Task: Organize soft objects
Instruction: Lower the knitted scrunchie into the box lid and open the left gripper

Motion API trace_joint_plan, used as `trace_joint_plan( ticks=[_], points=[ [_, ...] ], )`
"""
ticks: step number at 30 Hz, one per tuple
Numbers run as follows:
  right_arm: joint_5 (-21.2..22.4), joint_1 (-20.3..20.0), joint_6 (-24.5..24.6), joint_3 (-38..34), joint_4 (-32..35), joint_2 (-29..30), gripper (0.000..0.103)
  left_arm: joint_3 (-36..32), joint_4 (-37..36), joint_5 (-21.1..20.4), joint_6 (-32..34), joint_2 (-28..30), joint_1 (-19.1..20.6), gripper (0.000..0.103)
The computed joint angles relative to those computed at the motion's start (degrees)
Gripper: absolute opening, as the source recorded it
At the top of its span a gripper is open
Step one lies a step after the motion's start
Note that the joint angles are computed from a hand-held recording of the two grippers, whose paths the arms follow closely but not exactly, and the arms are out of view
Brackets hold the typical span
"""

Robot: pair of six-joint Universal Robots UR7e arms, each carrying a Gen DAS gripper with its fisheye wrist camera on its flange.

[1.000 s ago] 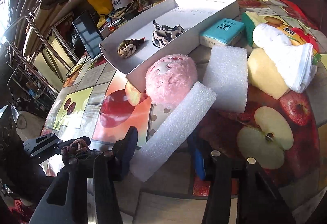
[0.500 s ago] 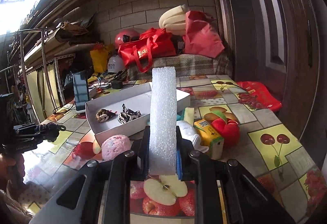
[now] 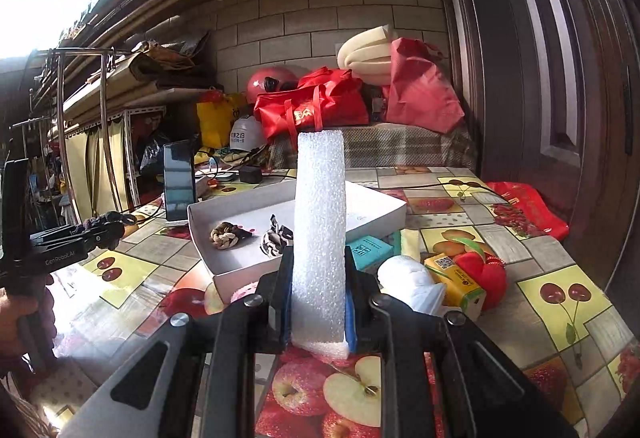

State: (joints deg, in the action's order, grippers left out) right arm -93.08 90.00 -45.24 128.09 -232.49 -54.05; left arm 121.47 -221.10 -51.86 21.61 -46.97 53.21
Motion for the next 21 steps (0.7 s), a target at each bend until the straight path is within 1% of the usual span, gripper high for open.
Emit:
trace_joint_plan(
  ticks=[5,10,12,15,18,21],
  points=[
    [0.28,2.9,0.57,-3.84,8.19,3.5,0.018,-0.61,0.21,-0.65,-0.33,0.28,0.43,0.034],
    [1.41,5.52,-1.85,-8.3,10.31,8.73,0.018,-0.45,-1.88,-0.19,-1.91,-0.28,1.24,0.034],
    [1.75,6.27,-1.74,-10.27,12.13,10.35,0.018,-0.48,-2.62,0.2,-2.47,-0.55,1.72,0.034],
    [3.55,6.61,-1.11,-12.74,13.52,12.08,0.018,-0.76,-2.39,0.89,-4.11,-1.12,2.56,0.034],
    [5.07,6.4,0.59,-15.47,15.39,13.09,0.018,-1.04,-0.9,1.34,-6.15,-1.52,3.14,0.034],
    [5.26,5.85,2.14,-18.15,17.23,13.64,0.018,-1.21,-1.48,1.97,-5.66,-1.12,2.94,0.034]
  ],
)
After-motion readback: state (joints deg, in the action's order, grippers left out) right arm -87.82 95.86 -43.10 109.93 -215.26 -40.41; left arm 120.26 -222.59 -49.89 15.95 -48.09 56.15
